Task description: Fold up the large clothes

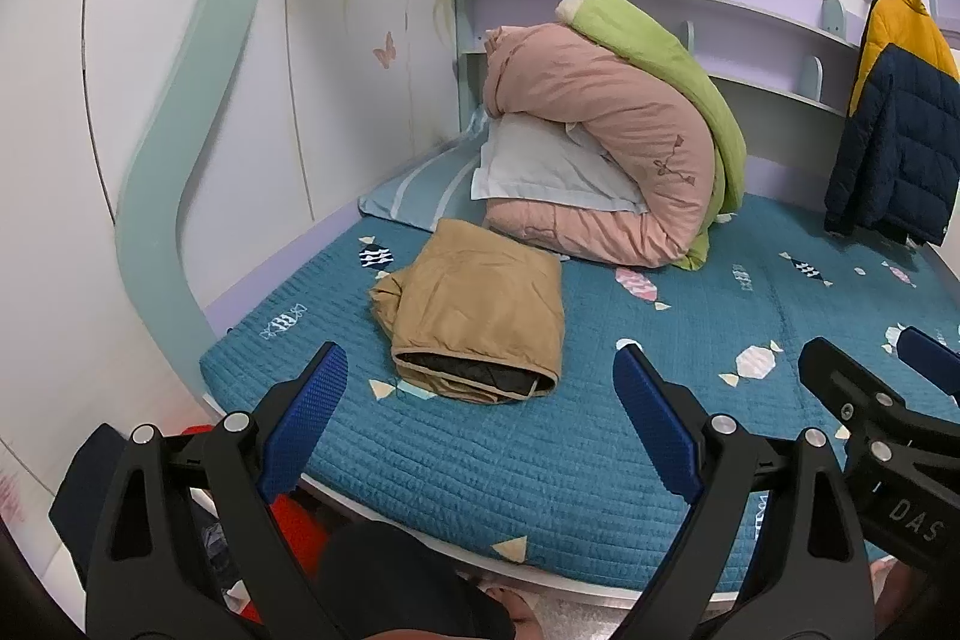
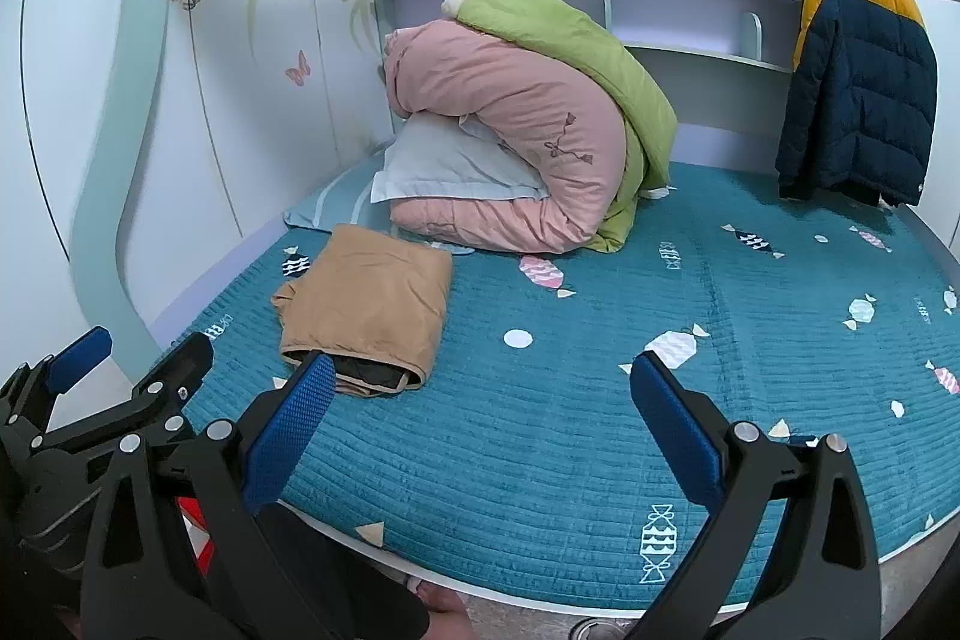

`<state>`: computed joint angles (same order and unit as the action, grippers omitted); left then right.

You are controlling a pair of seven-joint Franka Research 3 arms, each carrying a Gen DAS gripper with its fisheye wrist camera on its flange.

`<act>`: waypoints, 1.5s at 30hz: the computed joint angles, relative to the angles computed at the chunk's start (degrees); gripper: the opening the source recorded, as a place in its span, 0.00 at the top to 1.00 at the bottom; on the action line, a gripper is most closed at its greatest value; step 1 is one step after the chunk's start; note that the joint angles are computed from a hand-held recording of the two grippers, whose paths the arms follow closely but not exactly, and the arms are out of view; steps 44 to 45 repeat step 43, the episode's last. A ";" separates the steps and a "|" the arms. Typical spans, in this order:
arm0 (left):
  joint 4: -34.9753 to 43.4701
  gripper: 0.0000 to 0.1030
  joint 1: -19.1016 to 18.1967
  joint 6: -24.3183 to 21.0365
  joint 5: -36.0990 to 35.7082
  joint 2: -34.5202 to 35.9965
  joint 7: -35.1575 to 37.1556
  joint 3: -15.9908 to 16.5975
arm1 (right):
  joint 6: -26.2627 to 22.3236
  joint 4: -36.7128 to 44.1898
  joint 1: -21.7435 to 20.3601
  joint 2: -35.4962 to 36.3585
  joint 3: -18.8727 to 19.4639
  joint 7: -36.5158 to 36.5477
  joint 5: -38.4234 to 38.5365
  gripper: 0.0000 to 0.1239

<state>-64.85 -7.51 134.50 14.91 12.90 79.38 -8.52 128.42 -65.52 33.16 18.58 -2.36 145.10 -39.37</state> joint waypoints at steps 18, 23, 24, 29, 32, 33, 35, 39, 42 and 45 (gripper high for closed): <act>-1.74 0.12 0.01 -0.15 0.20 -1.07 -0.67 -0.05 | -0.65 0.54 0.11 0.35 -0.03 -0.78 0.65 0.23; -1.98 0.12 0.19 -0.65 -0.02 -1.24 -0.57 -0.09 | -0.98 0.15 0.10 0.09 0.00 -1.04 0.60 0.23; -2.09 0.12 0.22 -0.78 -0.12 -1.33 -0.54 -0.11 | -1.08 0.25 0.08 0.17 0.03 -1.14 0.62 0.23; -1.06 0.12 0.29 -1.53 -0.53 -0.73 0.16 -0.17 | -0.53 -0.49 -0.11 -0.23 0.07 -0.80 0.71 0.23; -1.14 0.12 0.43 -1.15 -0.89 -0.75 0.80 -0.22 | 0.24 -1.37 -0.51 -0.68 0.31 -1.00 1.14 0.23; -0.82 0.12 0.54 -1.47 -1.31 -0.57 1.13 -0.27 | 0.28 -1.41 -0.55 -0.71 0.34 -0.98 1.11 0.23; -0.18 0.12 0.64 -2.28 -2.07 -0.28 1.50 -0.38 | 0.30 -1.63 -0.53 -0.85 0.34 -0.76 0.92 0.23; 0.03 0.12 0.47 -2.52 -2.15 -0.12 1.29 -0.26 | 0.15 -1.41 -0.60 -0.70 0.43 -0.85 0.89 0.23; 1.36 0.12 0.45 -3.29 -2.46 0.69 1.63 -0.33 | 0.22 -1.63 -0.86 -0.91 0.50 -1.03 1.28 0.23; 1.98 0.12 0.56 -3.76 -3.11 1.07 2.21 -0.50 | 0.17 -1.73 -1.10 -0.99 0.58 -1.07 1.86 0.23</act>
